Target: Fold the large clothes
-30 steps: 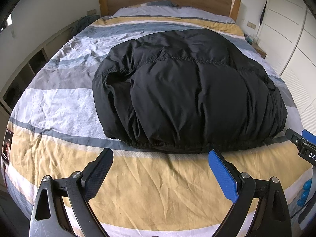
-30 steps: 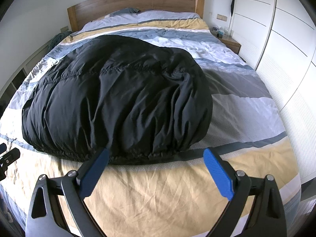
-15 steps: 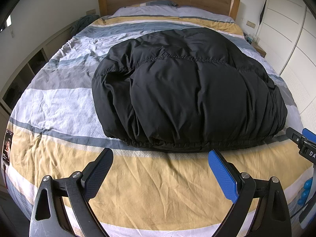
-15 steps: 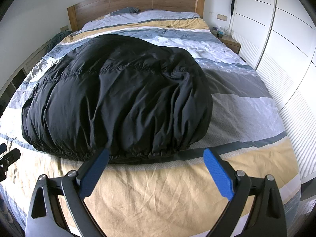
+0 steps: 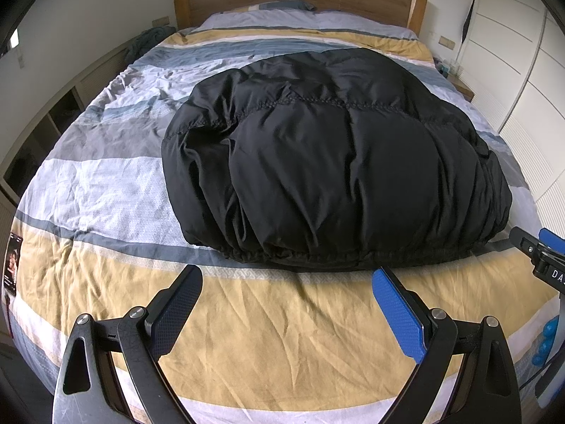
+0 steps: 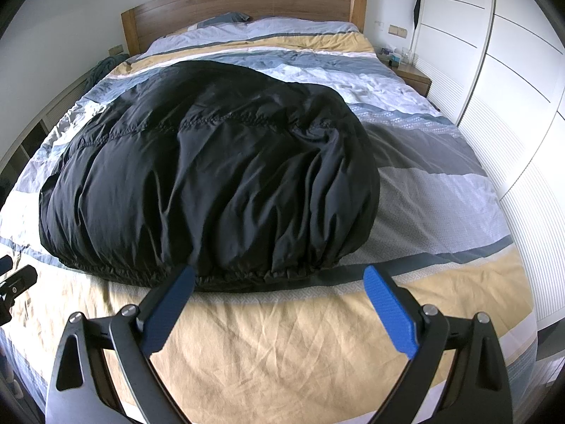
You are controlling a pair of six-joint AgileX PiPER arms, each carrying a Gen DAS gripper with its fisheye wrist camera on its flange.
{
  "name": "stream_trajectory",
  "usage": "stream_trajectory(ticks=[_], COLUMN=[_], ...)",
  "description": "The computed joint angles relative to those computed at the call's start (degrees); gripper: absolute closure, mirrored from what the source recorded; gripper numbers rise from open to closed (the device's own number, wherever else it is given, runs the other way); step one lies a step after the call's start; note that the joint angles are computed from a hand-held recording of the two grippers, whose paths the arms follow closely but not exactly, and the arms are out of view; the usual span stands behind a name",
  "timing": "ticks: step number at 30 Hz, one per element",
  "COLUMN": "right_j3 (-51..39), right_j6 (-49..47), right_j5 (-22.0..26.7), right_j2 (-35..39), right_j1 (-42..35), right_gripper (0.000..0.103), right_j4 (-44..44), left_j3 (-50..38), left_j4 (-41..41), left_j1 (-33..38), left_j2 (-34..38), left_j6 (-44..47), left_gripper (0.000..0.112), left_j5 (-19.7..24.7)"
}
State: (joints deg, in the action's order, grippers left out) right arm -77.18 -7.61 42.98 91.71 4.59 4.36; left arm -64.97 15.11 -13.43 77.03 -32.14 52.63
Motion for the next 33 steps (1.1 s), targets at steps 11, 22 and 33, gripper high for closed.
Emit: stream_trajectory(ticks=[11,22,33], right_j3=[0.07,-0.49,-1.07], right_j6=[-0.57,-1.81,-2.55], right_j5=[0.0,0.33,0.54], right_j2=[0.13,1.0,1.65], right_j1=[-0.08,-0.83,-1.64], right_gripper=[0.006,0.006,0.006], right_j4=[0.21,0.77,1.07], left_j3=[0.04,0.04,-0.09], left_j4=[-1.32,-1.06,-1.47], left_j1=[0.42,0.27,1.15], left_j2=[0.07,0.43,0.72], left_j6=[1.5,1.46,2.19], left_gripper=[0.016,0.014,0.014], left_j5=[-0.31,-0.65,-0.95])
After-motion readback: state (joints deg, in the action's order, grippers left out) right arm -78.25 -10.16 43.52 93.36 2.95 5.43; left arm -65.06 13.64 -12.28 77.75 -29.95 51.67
